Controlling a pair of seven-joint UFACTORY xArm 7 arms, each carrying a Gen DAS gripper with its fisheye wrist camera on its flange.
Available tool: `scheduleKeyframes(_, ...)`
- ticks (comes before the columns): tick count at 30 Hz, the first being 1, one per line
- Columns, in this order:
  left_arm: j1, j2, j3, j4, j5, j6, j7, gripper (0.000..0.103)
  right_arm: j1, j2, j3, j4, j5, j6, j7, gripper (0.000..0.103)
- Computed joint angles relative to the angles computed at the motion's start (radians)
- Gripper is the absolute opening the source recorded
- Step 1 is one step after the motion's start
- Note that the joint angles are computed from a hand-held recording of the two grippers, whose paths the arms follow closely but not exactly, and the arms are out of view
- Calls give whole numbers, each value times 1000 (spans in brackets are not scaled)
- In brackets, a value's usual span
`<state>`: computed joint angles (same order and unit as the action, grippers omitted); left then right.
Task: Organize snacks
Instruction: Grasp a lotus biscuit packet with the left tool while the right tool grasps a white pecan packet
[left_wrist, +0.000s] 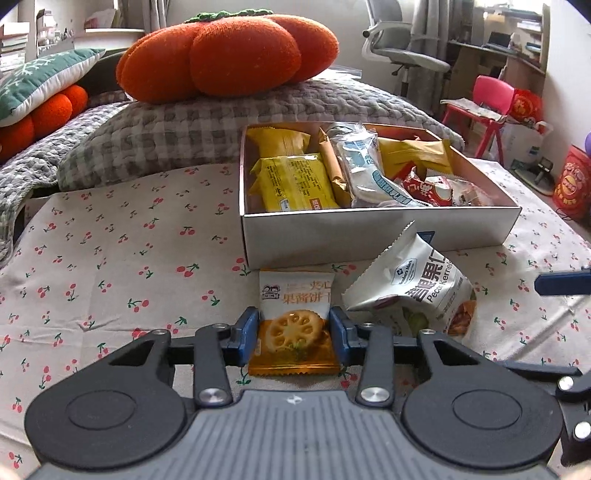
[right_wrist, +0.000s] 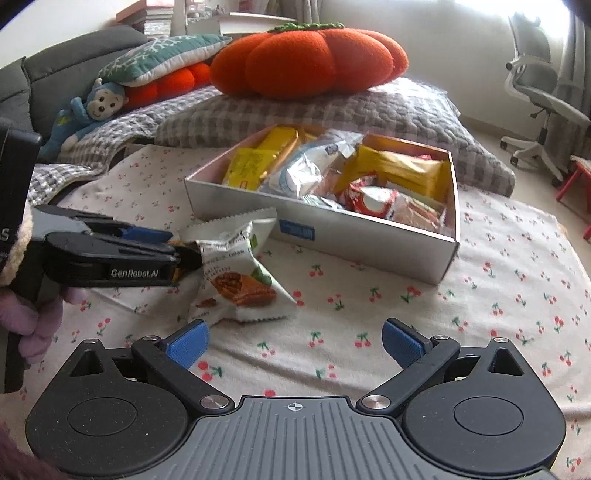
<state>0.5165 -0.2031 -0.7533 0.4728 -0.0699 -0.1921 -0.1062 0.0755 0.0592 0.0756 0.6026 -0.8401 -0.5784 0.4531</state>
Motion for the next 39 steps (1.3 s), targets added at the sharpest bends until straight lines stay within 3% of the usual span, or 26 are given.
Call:
scheduleKeyframes(3,14,-12,-10,0,6,14,-1,36,8,3,7,11,8,5,-9,101)
scheduleKeyframes(10,-35,-38,83,-18,76,42,-69,36,26,30,25,38,25,13,-52,101)
scheduleKeyframes(19,-21,-52,93,-23,149,50,-137,36,-3,85,51,108,-77,18,49,101)
scheduleKeyframes(23,-23,-53,99,-24,165,49,-152,36,6,103,57,115,-33,-1,38,101)
scheduleKeyframes(29,-13,-54,91,-25,174,46,-163,36,45,120,61,99,105,-20,-93,98)
scheduleKeyframes(34,-7,-55,86,-27,172,43,-168,36,53,119,70,89,133,-31,-153,87)
scheduleKeyframes(39,-8,-57,84,-29,162,41,-178,36,85,112,69,66,241,-38,-234,61)
